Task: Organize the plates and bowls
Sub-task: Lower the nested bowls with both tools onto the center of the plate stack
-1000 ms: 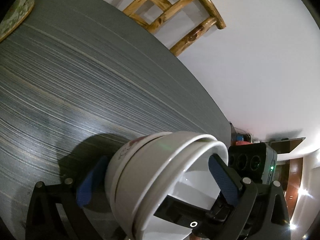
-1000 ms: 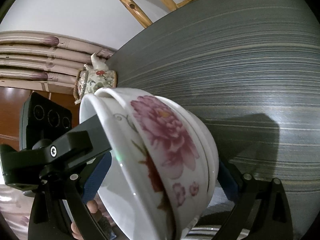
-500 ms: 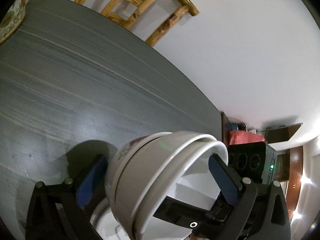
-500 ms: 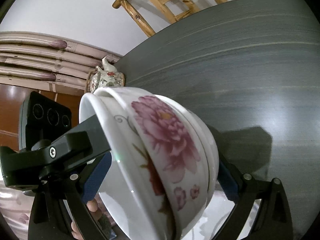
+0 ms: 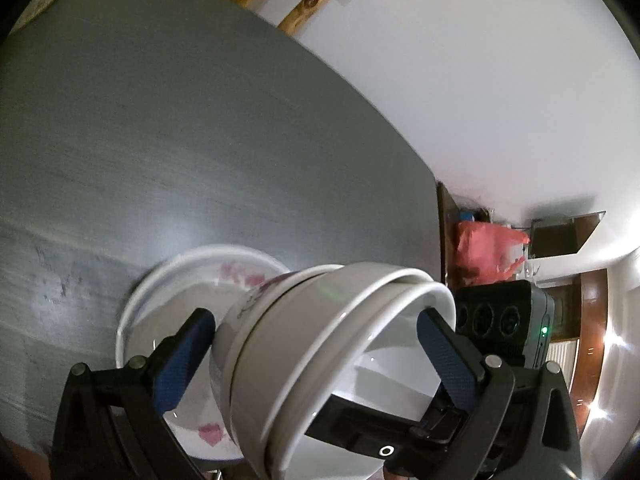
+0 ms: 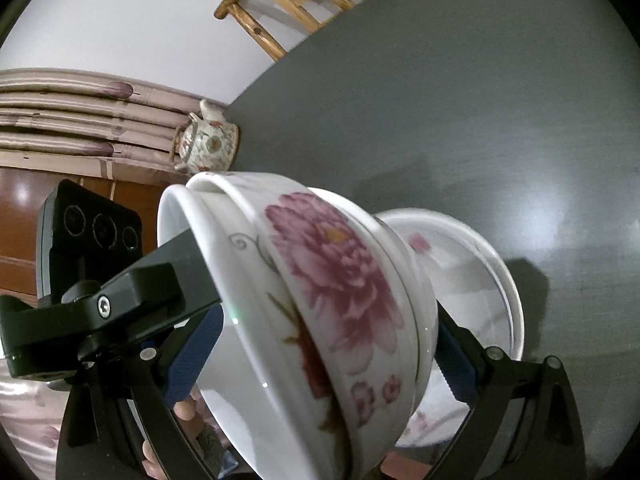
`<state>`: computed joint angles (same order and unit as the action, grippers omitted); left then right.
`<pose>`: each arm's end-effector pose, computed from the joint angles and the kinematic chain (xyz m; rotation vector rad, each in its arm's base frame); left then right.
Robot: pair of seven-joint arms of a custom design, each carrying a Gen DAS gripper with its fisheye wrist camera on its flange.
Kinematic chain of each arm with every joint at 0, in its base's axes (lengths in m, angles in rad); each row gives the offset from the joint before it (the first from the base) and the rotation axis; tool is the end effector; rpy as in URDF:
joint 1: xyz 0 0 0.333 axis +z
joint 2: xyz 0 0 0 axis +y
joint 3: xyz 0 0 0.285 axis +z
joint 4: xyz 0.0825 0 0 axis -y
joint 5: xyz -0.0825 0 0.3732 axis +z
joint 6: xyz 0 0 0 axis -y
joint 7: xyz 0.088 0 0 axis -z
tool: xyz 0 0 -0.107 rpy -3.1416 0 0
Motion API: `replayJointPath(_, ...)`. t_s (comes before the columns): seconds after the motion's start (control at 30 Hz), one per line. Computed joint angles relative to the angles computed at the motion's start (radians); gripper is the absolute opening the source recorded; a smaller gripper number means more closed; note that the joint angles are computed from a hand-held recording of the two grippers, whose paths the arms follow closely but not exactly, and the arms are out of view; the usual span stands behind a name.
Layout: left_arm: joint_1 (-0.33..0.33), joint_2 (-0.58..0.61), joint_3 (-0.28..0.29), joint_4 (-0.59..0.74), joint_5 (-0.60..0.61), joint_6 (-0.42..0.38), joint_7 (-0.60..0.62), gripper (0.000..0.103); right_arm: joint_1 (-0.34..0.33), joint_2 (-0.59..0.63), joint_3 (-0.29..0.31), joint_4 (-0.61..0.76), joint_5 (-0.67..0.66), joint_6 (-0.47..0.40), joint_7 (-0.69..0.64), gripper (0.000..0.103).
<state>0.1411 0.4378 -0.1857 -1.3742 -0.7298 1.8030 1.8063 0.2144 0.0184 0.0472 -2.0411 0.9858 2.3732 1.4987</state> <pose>0.6674 -0.0638 0.4685 1.7061 -1.8561 0.8057 0.5531 0.1576 0.4438 -1.4103 1.9104 0.5293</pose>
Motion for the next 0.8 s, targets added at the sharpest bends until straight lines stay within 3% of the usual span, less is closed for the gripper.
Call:
replayJointPath(0.23, 0.002, -0.039, 0.009, -0.099, -0.009, 0.006, 0.022, 0.102, 0.015, -0.033, -0.003, -0.08, 0.019, 0.007, -0.004, 0.099)
replayJointPath(0.8, -0.014, -0.013, 0.002, -0.107, 0.001, 0.027, 0.0, 0.102, 0.008, -0.001, 0.004, -0.08, 0.022, -0.012, -0.008, 0.098)
